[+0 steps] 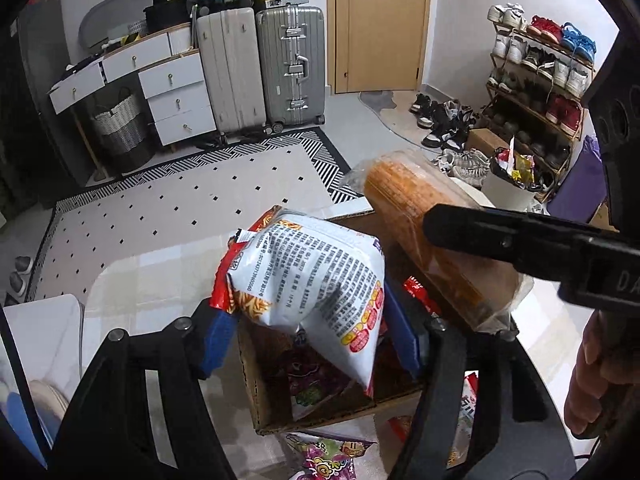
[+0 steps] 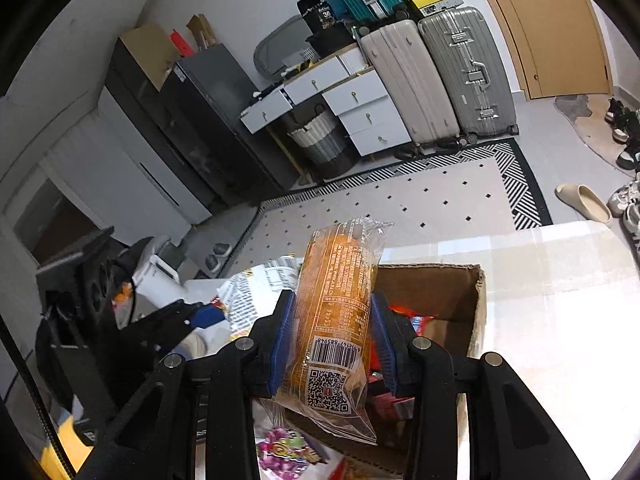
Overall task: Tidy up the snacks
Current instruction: 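Lift the white chip bag and bread roll toward the cardboard box, then lower both packets into the box and open both grippers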
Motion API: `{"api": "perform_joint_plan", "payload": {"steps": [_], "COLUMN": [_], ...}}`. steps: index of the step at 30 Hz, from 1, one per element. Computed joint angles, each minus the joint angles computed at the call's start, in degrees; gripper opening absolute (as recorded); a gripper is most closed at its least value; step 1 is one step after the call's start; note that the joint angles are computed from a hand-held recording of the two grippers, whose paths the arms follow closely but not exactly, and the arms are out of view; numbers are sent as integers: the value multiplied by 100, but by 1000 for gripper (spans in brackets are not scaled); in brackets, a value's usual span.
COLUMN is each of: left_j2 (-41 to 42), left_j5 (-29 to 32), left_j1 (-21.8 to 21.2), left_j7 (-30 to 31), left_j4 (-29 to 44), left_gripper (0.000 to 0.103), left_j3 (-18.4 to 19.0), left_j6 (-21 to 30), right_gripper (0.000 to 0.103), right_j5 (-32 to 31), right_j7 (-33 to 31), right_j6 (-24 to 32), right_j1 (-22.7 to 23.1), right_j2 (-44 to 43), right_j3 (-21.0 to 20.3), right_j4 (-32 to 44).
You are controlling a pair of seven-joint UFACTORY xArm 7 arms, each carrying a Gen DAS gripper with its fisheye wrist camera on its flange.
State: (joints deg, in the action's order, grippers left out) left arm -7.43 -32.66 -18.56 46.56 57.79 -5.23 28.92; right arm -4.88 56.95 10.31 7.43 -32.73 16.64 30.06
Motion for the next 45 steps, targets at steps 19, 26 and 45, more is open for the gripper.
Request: {"api": "perform_joint_plan", "payload": {"steps": [19, 26, 45], "left_j2": [-250, -498, -1637], "left_j5": [-529, -501, -181], "left_j1": [110, 125, 12], "left_j7": [372, 367, 7], "left_j4": [-172, -377, -978], "left_gripper": [77, 77, 77], "left_j3": [165, 277, 595], "left_j6": [16, -219, 258], "right_gripper": [38, 38, 43], "right_j5": [-9, -208, -486], "right_j7": [60, 302, 545], "right_j6": [197, 408, 1232], "right_j1": [21, -105, 69], "right_j2": [132, 48, -782], "right_j3": [-31, 102, 338], "right_j4": [17, 44, 183]}}
